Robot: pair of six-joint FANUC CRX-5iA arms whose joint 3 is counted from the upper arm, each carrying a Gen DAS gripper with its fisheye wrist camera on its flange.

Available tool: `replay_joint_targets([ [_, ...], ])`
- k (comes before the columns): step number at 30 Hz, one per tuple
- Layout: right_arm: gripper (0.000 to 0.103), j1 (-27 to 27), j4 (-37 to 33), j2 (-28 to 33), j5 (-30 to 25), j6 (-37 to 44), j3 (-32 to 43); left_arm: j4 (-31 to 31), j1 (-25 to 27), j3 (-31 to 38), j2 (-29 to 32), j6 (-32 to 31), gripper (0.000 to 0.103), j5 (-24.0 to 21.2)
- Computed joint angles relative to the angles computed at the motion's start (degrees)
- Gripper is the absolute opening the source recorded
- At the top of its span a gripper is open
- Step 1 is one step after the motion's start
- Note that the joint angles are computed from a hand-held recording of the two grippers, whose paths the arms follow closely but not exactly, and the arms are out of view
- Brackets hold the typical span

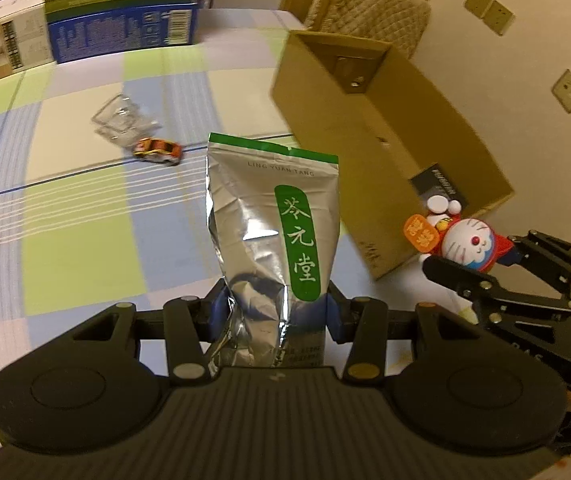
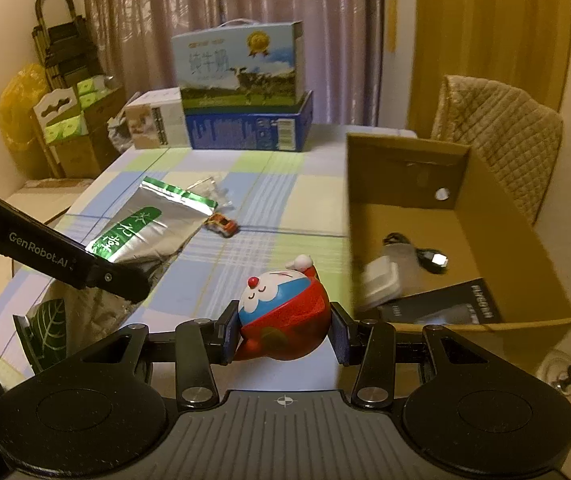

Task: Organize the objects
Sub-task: 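Carry the tea bag and Doraemon figure over the cardboard box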

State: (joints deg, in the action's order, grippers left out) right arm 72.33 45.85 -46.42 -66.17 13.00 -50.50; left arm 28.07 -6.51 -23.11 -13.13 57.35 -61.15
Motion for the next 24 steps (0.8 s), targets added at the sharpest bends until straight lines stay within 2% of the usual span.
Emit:
replay_joint_targets([
  [12,0.042,2.8,2.3,-6.7,-10.9,1.5,-0.2,2.3,-8.5,4.2,3.1,6.2,0.042,0.7],
  [19,0.042,2.5,2.7,-9.8,-14.7,2.5,-0.3,3.8,-13.1,7.2,5.6,9.1,0.042,1.6],
  [24,0.042,0.3,2.5,-11.1,-14.9,4.8,0.0,4.1,-15.9,9.5,7.6,11.0,0.042,2.7],
])
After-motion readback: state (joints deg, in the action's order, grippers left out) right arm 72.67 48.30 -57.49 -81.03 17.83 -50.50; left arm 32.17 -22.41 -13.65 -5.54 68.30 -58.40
